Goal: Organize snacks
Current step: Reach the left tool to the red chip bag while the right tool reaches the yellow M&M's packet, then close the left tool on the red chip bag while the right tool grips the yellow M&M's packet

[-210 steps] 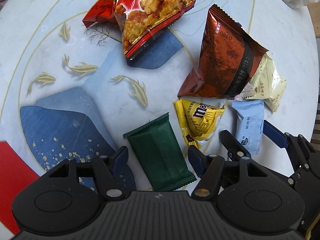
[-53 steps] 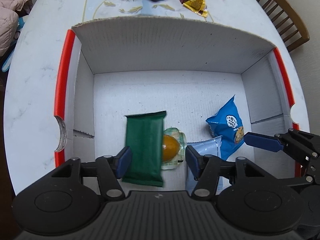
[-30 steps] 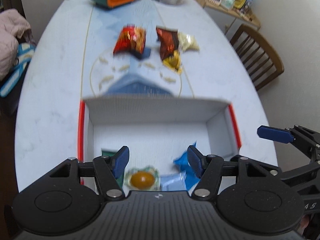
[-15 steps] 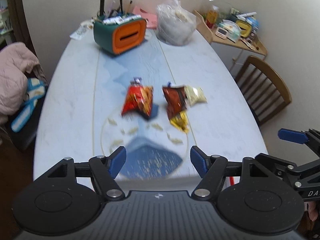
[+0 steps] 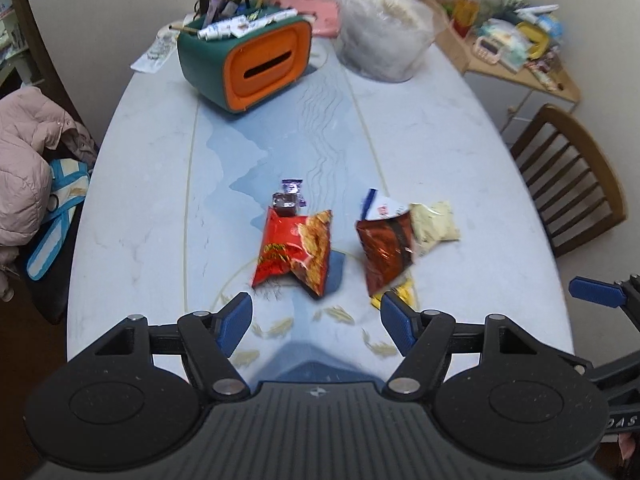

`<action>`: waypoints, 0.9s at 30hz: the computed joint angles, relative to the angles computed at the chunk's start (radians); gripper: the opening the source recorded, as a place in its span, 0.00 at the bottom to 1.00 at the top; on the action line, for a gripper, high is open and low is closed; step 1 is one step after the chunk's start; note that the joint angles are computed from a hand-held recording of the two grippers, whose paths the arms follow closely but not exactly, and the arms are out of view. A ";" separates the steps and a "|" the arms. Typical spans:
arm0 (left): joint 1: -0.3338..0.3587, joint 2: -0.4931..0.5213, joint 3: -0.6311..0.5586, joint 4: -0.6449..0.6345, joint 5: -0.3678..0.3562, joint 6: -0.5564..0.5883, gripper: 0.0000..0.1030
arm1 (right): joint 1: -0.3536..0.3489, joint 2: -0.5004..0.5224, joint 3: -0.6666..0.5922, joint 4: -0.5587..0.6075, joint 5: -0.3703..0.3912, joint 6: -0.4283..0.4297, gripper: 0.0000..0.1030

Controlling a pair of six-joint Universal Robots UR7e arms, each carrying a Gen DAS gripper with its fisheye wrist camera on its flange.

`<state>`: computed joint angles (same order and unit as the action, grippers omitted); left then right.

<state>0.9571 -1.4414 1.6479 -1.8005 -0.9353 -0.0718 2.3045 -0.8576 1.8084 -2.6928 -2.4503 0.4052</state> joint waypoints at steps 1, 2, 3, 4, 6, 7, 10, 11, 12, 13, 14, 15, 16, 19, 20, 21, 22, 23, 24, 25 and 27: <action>0.012 0.024 -0.011 -0.008 0.004 0.007 0.68 | -0.017 0.005 -0.003 -0.005 0.012 -0.012 0.97; 0.023 0.045 -0.020 -0.015 0.010 0.007 0.68 | -0.033 0.011 -0.006 -0.011 0.021 -0.024 0.97; 0.036 0.069 -0.034 -0.015 0.014 0.007 0.68 | -0.049 0.019 -0.011 -0.014 0.029 -0.035 0.97; 0.049 0.093 -0.049 -0.014 0.015 0.010 0.68 | -0.065 0.027 -0.016 -0.013 0.039 -0.044 0.97; 0.070 0.136 -0.072 -0.015 0.015 0.005 0.68 | -0.098 0.044 -0.027 -0.013 0.066 -0.058 0.97; 0.081 0.156 -0.083 -0.011 0.013 0.003 0.68 | -0.113 0.053 -0.031 -0.014 0.077 -0.062 0.97; 0.107 0.211 -0.110 -0.018 0.021 0.002 0.68 | -0.151 0.081 -0.046 -0.013 0.110 -0.081 0.95; 0.116 0.227 -0.118 -0.019 0.021 0.001 0.68 | -0.162 0.090 -0.049 -0.015 0.119 -0.085 0.95; 0.124 0.244 -0.129 -0.019 0.021 -0.002 0.68 | -0.173 0.099 -0.055 -0.015 0.127 -0.089 0.95; 0.132 0.259 -0.138 -0.017 0.018 -0.005 0.68 | -0.182 0.107 -0.058 -0.015 0.136 -0.092 0.95; 0.140 0.273 -0.149 -0.014 0.013 -0.006 0.68 | -0.192 0.114 -0.062 -0.015 0.146 -0.096 0.95; 0.147 0.285 -0.155 -0.012 0.009 -0.004 0.68 | -0.200 0.123 -0.068 -0.012 0.154 -0.098 0.95; 0.153 0.296 -0.159 -0.014 0.008 0.000 0.68 | -0.207 0.132 -0.073 -0.010 0.158 -0.101 0.95; 0.166 0.324 -0.165 -0.017 0.015 0.006 0.68 | -0.223 0.156 -0.086 0.005 0.164 -0.111 0.94; 0.171 0.332 -0.169 -0.016 0.012 0.005 0.68 | -0.228 0.163 -0.090 0.013 0.166 -0.112 0.94; 0.175 0.339 -0.172 -0.016 0.011 0.003 0.68 | -0.233 0.171 -0.096 0.022 0.168 -0.111 0.93; 0.178 0.345 -0.171 -0.018 0.016 0.002 0.68 | -0.236 0.178 -0.101 0.029 0.168 -0.111 0.92; 0.180 0.349 -0.169 -0.024 0.022 0.005 0.69 | -0.240 0.186 -0.105 0.034 0.167 -0.110 0.91; 0.183 0.354 -0.169 -0.030 0.022 0.008 0.72 | -0.244 0.193 -0.110 0.039 0.168 -0.111 0.90; 0.186 0.356 -0.168 -0.036 0.022 0.008 0.73 | -0.246 0.199 -0.114 0.043 0.170 -0.111 0.88; 0.189 0.360 -0.165 -0.049 0.026 0.009 0.73 | -0.248 0.210 -0.121 0.054 0.163 -0.108 0.83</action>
<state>1.1462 -1.0813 1.4825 -1.8497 -0.9097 -0.0625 2.0563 -0.6479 1.6874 -2.6389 -2.2873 0.2969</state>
